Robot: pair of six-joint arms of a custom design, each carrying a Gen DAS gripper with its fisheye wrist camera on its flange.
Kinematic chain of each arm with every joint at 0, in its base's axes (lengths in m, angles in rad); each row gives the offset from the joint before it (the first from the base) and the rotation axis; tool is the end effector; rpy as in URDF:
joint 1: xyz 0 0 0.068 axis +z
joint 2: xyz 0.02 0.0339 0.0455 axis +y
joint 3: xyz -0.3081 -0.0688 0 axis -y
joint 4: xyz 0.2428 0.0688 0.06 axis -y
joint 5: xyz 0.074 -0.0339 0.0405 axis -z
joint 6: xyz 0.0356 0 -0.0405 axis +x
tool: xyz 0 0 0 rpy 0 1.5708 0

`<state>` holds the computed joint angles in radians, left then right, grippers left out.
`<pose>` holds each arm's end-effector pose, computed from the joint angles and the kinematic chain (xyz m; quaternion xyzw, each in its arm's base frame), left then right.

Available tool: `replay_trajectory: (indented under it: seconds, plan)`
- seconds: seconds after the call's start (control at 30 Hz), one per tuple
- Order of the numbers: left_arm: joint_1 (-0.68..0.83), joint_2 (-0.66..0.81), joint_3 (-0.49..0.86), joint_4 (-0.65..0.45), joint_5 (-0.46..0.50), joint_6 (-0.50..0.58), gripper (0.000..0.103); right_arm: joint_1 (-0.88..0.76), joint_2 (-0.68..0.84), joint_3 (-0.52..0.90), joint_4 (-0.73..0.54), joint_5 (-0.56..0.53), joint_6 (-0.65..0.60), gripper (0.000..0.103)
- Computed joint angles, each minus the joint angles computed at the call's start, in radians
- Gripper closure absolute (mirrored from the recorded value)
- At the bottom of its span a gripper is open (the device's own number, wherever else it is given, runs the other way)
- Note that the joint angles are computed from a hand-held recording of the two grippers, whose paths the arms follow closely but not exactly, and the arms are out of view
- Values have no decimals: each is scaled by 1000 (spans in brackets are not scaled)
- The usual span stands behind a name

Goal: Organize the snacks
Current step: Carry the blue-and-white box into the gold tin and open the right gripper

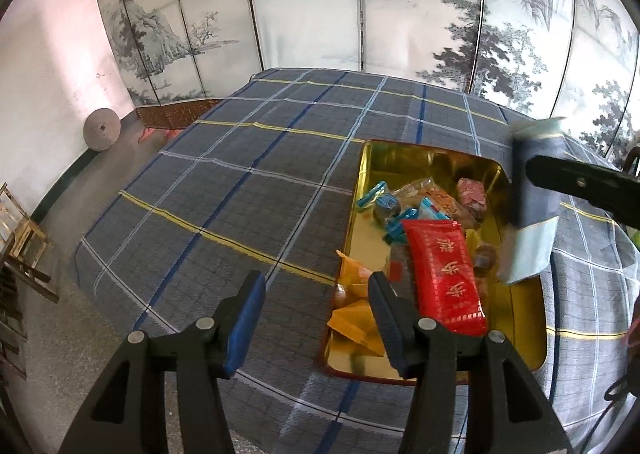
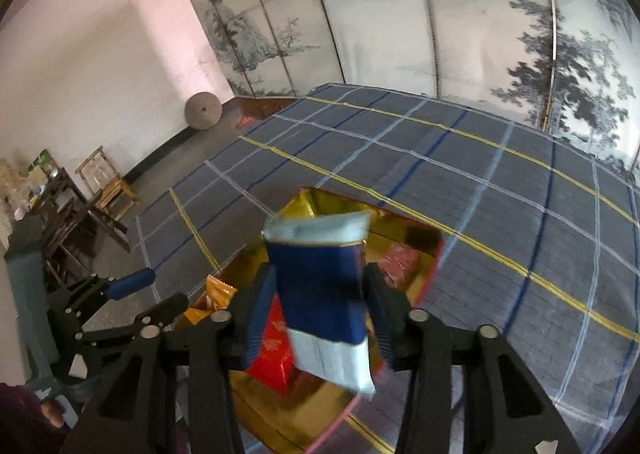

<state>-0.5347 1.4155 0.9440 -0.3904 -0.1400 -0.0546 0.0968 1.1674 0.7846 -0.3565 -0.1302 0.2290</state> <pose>0.2495 -0.1420 0.2781 0.1988 0.9145 -0.0378 0.3503 0.2259 0.0266 0.2882 0.0341 0.9126 0.1241 0.3880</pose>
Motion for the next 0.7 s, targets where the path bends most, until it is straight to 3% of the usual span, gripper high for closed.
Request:
replay_trajectory:
  seconds: [0.2,0.43,0.7]
  plan:
    - [17,2,1,3,23,16,48,6,87,29,48,-13,27,64]
    - [13,0,-3,22,-1,14,48,21,0,-25,82,-32,46,63]
    - [9,-29,-11,14,10,-8,48,167,-150,-106,77,122,97,62]
